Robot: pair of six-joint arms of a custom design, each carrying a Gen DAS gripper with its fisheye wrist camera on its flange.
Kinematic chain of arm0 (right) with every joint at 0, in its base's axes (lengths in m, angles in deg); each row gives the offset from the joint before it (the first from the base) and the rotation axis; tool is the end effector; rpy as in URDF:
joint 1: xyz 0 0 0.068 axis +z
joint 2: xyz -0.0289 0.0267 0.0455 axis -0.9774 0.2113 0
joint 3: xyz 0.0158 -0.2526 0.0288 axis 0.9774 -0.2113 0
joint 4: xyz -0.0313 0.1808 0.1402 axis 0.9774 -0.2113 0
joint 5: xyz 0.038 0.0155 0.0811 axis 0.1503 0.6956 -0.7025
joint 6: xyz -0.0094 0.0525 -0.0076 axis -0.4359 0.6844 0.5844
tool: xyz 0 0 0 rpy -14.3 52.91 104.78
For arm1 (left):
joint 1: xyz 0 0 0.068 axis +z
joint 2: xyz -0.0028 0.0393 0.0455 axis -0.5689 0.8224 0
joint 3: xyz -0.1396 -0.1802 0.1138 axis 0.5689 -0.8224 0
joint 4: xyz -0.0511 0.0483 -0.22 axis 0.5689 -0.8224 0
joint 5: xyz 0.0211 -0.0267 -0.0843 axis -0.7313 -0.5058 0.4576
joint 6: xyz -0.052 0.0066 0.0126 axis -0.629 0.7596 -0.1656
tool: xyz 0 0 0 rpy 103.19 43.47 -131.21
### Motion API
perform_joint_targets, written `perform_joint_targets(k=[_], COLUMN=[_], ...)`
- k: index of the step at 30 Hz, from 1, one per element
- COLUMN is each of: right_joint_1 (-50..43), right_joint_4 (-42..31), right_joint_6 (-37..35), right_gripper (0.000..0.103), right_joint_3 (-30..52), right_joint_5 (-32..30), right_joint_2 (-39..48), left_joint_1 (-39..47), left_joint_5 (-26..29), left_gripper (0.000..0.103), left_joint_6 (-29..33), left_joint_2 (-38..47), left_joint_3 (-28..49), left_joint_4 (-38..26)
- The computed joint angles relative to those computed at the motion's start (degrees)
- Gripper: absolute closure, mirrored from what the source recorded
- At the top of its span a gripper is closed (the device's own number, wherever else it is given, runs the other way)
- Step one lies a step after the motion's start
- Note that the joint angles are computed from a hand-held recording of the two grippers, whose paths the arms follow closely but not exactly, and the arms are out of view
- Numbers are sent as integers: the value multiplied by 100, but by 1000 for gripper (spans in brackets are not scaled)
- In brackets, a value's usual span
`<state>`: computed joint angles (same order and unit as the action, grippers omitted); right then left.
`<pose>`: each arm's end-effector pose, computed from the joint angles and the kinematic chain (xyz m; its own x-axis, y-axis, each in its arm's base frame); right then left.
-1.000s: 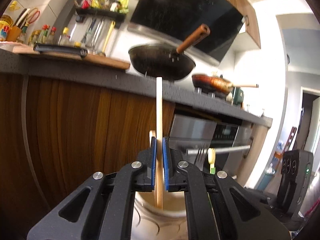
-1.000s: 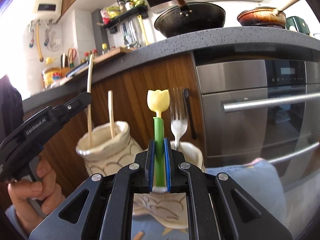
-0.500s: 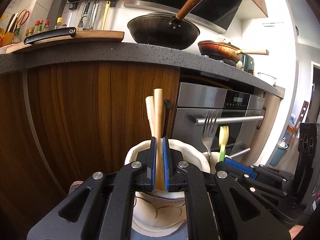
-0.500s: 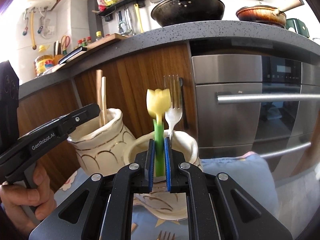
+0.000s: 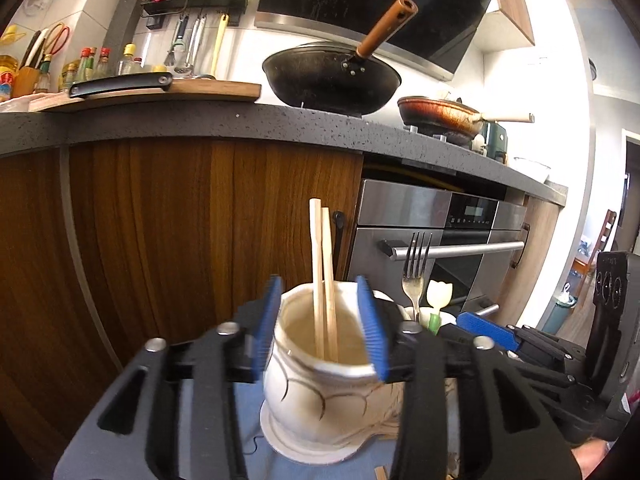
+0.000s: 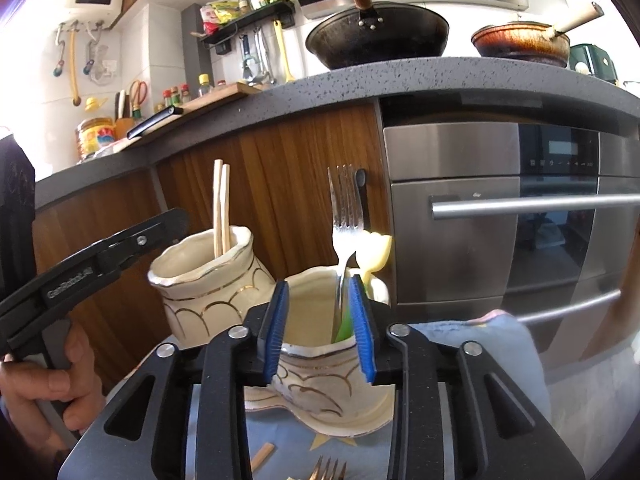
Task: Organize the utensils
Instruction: 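Release the green spoon into the smaller pot while the left tool releases the chopstick, then move both open tools back down toward the remaining utensils on the table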
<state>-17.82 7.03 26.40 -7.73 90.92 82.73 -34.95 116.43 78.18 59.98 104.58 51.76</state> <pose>0.1409 0.1847 0.1297 -0.3265 0.2346 -0.9156 0.1129 0.9715 0.2086 0.2495 -0.0228 0.1553 -0.2918 0.0889 -0.9523 0.6039 0.7892 -0.1113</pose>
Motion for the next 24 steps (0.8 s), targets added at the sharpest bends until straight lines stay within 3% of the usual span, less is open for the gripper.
perform_joint_targets(k=[8, 14, 24], right_joint_1=[538, 1198, 1749], right_joint_4=[-685, -2039, -3655], right_joint_6=[635, 1871, 3881], right_gripper=[66, 64, 66], right_joint_3=[-13, 227, 538], right_joint_5=[491, 824, 220], right_joint_2=[-281, -274, 247], left_joint_1=[578, 1057, 1136], left_joint_5=[454, 815, 541], left_gripper=[53, 51, 51], left_joint_6=[372, 866, 2281], left_joint_2=[-347, -403, -77], left_joint_3=[-518, -703, -805], left_joint_4=[-284, -813, -1966])
